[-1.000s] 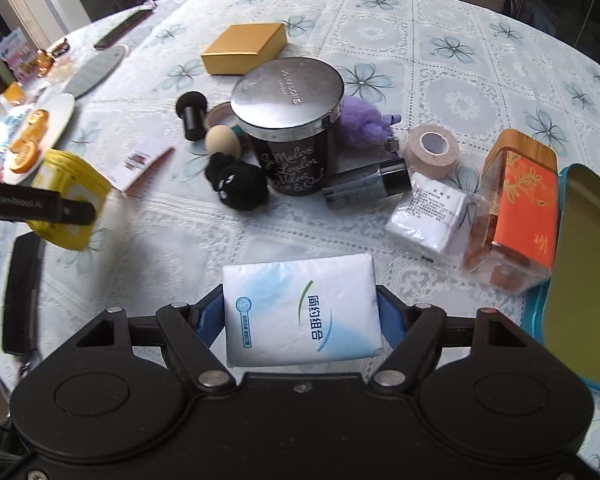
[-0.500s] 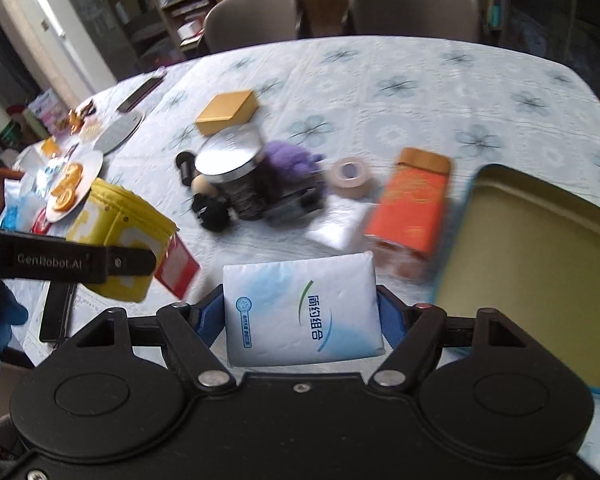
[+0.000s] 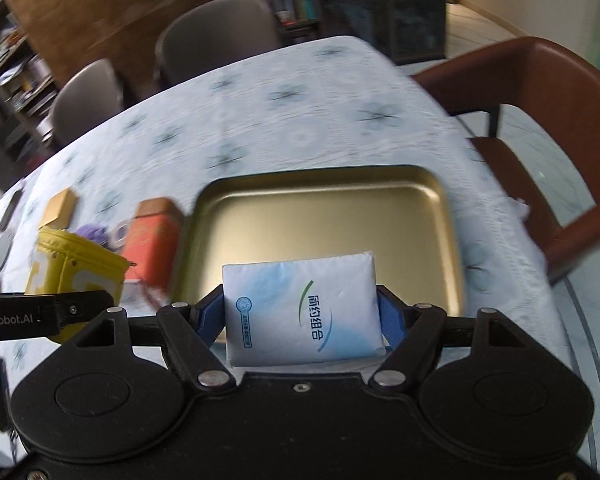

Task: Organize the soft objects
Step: 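Carry the yellow pouch in the left gripper while the right gripper carries the tissue pack to the tray, then lower the pouch into the tray and open the left gripper while the right gripper releases the tissue pack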

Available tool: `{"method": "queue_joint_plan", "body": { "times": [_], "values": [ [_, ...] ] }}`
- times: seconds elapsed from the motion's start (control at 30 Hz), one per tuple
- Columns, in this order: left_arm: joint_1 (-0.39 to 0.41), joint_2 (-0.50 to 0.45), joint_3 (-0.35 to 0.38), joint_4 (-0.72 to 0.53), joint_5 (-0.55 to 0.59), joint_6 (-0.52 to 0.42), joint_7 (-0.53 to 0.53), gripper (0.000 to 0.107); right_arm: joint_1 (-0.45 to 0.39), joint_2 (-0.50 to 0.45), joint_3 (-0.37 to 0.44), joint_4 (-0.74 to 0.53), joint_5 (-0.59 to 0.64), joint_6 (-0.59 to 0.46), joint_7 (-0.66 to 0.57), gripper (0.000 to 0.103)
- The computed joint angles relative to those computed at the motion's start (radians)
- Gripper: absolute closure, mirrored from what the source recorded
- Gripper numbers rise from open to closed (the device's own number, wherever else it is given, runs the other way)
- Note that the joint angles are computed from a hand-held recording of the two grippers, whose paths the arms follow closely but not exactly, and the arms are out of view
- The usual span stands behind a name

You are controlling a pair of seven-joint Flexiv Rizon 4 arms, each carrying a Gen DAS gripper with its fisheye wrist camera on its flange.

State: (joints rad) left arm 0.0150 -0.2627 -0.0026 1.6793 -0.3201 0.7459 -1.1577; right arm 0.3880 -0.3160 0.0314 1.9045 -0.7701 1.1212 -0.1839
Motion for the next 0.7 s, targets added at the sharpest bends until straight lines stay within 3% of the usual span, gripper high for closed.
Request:
{"method": "queue_joint_plan", "body": {
  "times": [0.27,0.47,0.6,0.7],
  "values": [
    [-0.086,-0.127,0.002,-0.156,0.162,-0.01,-0.192,0.042,-0.058,0.02,-0.004,0.021,0.015,0.016,-0.082,0.032],
    [-0.121,-0.186,0.02,-0.232,0.248,-0.058,-0.29,0.04,-0.07,-0.019,-0.005,-0.018,0.065,0.057,-0.178,0.032],
    [-0.137,-0.199,0.033,-0.253,0.301,-0.051,-0.336,0.028,-0.064,-0.044,-0.024,-0.035,0.081,0.104,-0.205,0.031],
    [-0.145,-0.2,0.042,-0.265,0.336,-0.051,-0.363,0.025,-0.054,-0.061,-0.03,-0.057,0.095,0.081,-0.236,0.031]
  ]
}}
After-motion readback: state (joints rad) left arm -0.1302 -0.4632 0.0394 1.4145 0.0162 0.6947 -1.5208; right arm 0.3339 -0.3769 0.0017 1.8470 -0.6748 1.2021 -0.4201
